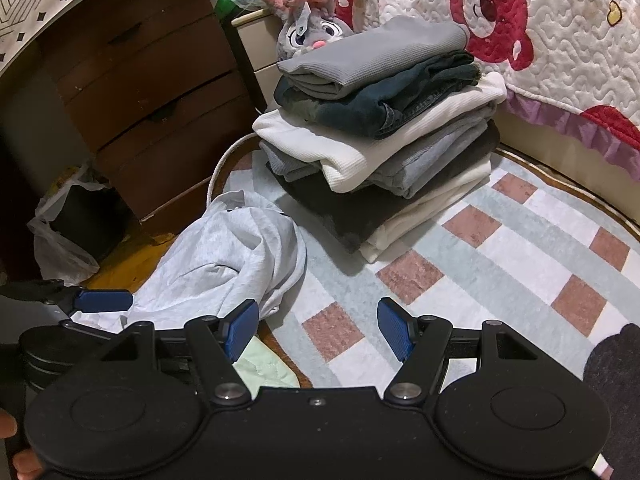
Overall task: Fold clothes
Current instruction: 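Grasp the crumpled light grey T-shirt with both grippers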
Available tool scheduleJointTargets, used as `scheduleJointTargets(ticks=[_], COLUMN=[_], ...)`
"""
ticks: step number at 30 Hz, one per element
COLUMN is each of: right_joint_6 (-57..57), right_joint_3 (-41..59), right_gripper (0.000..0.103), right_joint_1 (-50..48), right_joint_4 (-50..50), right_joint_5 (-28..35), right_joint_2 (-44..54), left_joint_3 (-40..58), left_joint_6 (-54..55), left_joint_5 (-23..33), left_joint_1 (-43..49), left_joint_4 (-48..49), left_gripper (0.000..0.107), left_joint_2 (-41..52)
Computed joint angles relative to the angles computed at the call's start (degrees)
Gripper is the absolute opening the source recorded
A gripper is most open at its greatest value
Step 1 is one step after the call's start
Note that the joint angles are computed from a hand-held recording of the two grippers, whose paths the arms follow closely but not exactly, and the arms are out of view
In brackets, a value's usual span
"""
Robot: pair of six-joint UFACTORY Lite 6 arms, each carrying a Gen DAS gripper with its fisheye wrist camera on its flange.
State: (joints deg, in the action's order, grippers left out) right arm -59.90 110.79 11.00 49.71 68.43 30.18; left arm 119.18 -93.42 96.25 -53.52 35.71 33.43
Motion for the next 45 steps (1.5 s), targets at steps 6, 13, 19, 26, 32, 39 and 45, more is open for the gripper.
scheduleJointTargets(ticks=[6, 13, 19, 26, 32, 39, 45], right_joint_6=[0.3, 1.0, 1.1, 0.5, -4.2, -6.9, -4.1], right_joint_3=[0.2, 0.0, -1.5, -1.9, -1.2, 2.8, 3.7], right_gripper=[0.071, 0.071, 0.071, 0.071, 0.069, 0.038, 0.051], right_joint_1=[0.4, -0.1, 0.0, -0.5, 3.4, 11.2, 13.8], right_joint_4=[-0.5, -0.7, -0.5, 0.4, 2.4, 5.3, 7.0], right_joint_5=[-0.3, 0.3, 1.4, 1.4, -0.8, 0.6, 0.6], right_joint_2=[0.3, 0.8, 1.2, 1.4, 5.1, 13.6, 17.1], left_joint_3=[-0.7, -21.3, -33.7, -47.6, -52.0, -59.1, -65.3], left_joint_6=[-0.1, -11.9, -7.1, -2.8, 13.5, 20.0, 12.6], left_joint_5=[-0.9, -3.1, -2.5, -19.6, -29.8, -33.8, -33.8], left_joint_1=[0.4, -2.9, -1.2, 8.1, 20.2, 29.2, 24.9], left_joint_4=[0.2, 6.5, 7.3, 5.2, -3.0, -5.1, 2.9], left_gripper=[0.103, 0.103, 0.085, 0.057, 0.083, 0.095, 0.007], left_joint_2=[0.1, -11.8, -18.9, -30.7, -32.0, -32.1, -42.5])
